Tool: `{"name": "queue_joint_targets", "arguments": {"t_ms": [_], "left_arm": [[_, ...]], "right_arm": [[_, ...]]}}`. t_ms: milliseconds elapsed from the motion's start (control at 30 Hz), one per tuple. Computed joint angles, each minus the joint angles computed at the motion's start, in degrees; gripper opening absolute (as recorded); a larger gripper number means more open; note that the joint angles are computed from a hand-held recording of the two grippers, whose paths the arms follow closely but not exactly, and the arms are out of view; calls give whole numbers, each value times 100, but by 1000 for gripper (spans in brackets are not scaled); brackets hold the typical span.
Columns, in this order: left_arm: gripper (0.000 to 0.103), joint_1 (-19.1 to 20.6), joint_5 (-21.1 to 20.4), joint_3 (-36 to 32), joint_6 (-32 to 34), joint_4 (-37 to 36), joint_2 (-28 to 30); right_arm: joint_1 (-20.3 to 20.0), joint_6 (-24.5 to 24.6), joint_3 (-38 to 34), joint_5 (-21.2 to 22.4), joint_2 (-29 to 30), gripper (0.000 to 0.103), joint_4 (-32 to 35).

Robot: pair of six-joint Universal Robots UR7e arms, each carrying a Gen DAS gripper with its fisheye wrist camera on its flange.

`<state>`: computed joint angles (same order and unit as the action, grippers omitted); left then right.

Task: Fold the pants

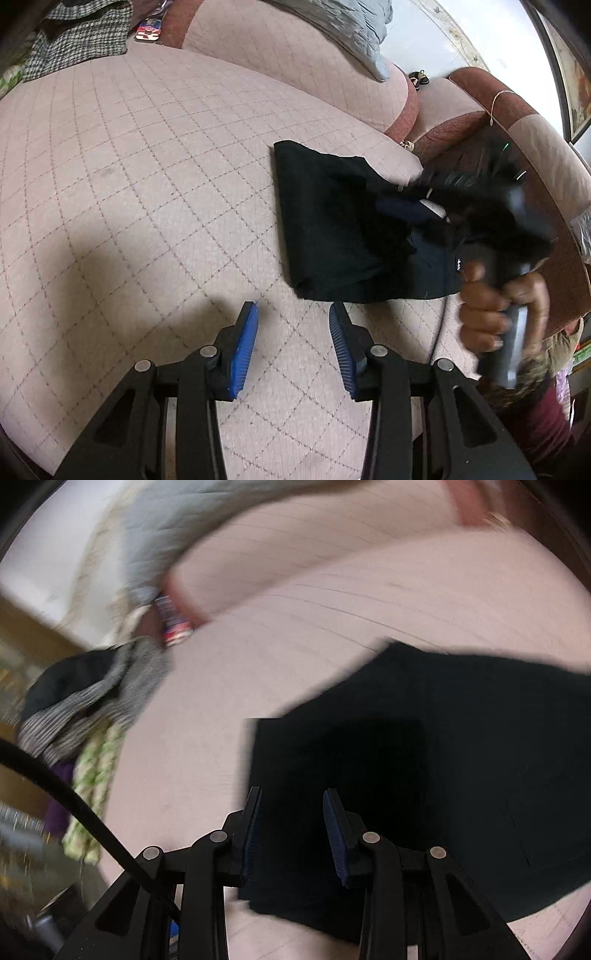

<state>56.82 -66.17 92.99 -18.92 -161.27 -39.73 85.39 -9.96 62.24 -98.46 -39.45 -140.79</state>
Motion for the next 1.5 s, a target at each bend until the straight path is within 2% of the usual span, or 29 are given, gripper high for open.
{"name": "queue_joint_targets", "arguments": {"t_ms": [33,67,100,133,167,200,233,267,333,433,533,633,700,767,800,833,900,933,1067,1167,1200,1333,1433,1500], "left_arm": [[39,10,-24,42,-19,-46,-32],[40,23,-42,78,-33,-99,-56],[43,32,-41,98,-49,-128,-70],[44,45,-35,113,-76,-150,-78],[45,59,-44,108,-101,-155,-72],[45,79,-74,86,-132,-142,-55],[45,93,-99,64,-154,-116,-42],[45,97,-107,35,-169,-94,-18],[45,91,-121,-46,-166,9,39],[45,62,-199,-378,-61,308,203],[45,-38,-58,-879,342,541,500],[45,-89,-59,-1467,623,773,891],[45,-127,70,-1839,790,984,1164],[45,-145,302,-2150,883,1317,1406],[45,-133,377,-2279,857,1558,1501],[45,-123,441,-2311,825,1694,1544],[46,-162,499,-2081,952,1466,1443],[46,-175,494,-1994,935,1503,1372],[49,-241,412,-1582,833,1383,1037],[52,-370,645,-1364,772,1203,908],[55,-420,741,-1298,770,1144,871],[59,-539,784,-1417,782,1287,901],[59,-614,736,-1700,955,1472,1018],[59,-660,673,-2039,1096,1689,1186]], "right_arm": [[-101,197,163,49,-69,31,-178],[-264,388,405,319,-208,27,-367],[-496,748,653,829,-374,19,-514],[-634,958,801,1099,-489,19,-591],[-721,1159,949,1182,-597,19,-731],[-751,1286,1103,1025,-694,27,-936],[-757,1291,1293,735,-809,28,-1238],[-765,1276,1411,684,-877,28,-1360],[-786,1258,1572,696,-995,28,-1498],[-700,936,1595,812,-997,28,-1560],[-622,773,1253,1246,-780,28,-1171],[-564,660,458,1534,-279,30,-338],[-530,729,-57,1294,82,31,-124],[-497,686,-620,748,451,29,48],[-521,760,-714,627,543,22,-114],[-550,850,-714,638,544,23,-161],[-528,991,-315,163,325,39,-786],[-540,896,-81,157,196,42,-1099],[-652,464,1066,131,-566,42,-2002],[-806,286,1972,176,-1159,42,-2628],[-973,173,2372,294,-1457,42,-2811],[-1282,204,3316,308,-2085,44,-3631],[-1554,395,3700,364,-2341,44,-4075],[-1702,527,3794,411,-2407,46,-4144]]}}
